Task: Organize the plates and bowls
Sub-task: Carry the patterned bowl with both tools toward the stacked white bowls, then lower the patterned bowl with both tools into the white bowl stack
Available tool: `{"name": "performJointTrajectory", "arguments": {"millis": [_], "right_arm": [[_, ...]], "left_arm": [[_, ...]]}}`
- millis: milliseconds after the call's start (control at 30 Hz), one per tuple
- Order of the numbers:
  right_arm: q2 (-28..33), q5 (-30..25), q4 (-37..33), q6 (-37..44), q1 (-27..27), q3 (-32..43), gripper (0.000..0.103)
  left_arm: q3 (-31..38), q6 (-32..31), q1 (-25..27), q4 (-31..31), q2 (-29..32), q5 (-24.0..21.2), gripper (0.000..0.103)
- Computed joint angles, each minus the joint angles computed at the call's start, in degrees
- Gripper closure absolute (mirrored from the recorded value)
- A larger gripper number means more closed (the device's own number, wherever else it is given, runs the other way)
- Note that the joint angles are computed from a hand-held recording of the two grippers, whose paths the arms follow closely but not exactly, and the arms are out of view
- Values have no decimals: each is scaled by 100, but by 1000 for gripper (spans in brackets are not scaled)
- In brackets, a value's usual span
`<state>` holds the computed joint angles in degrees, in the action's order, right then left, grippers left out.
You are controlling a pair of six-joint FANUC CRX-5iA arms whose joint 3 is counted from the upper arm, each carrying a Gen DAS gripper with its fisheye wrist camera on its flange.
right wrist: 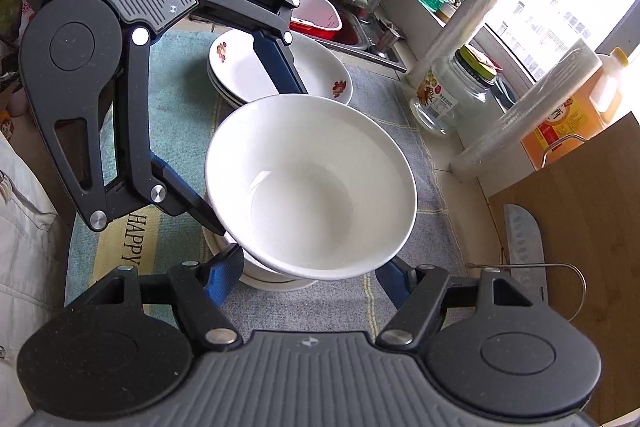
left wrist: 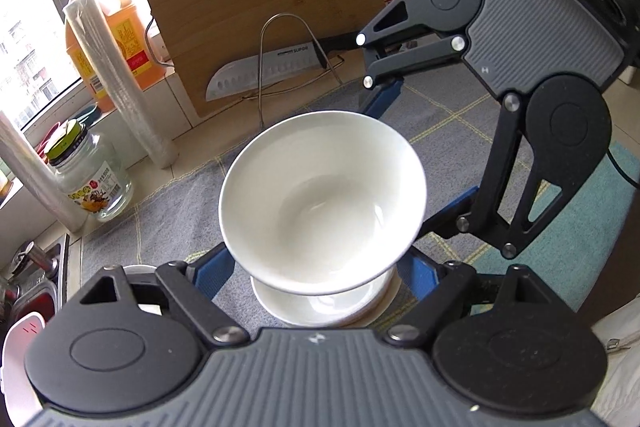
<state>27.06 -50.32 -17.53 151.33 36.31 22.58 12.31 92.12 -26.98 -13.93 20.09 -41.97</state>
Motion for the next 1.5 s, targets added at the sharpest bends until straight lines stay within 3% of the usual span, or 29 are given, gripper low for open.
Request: {"name": "performJointTrajectory", "arguments": {"millis": [600,967,1167,1500], "right_arm": [[882,-1717,-685,-438,-329,1556,26],[1271,-2330,-872,-792,-409,2186,25],[1353,-2464,-922,-896,-442,2320,25],[1318,-2420,-860,-941,-429,2207,17]], "left_arm": [[-314,-1201,499,1490,29,44,15],[-320,-1700,684,2178,132,-154,15],[-422,-2037,831,2701,182,-190,15],[-352,-2158,848,2787,295,-358,15]]}}
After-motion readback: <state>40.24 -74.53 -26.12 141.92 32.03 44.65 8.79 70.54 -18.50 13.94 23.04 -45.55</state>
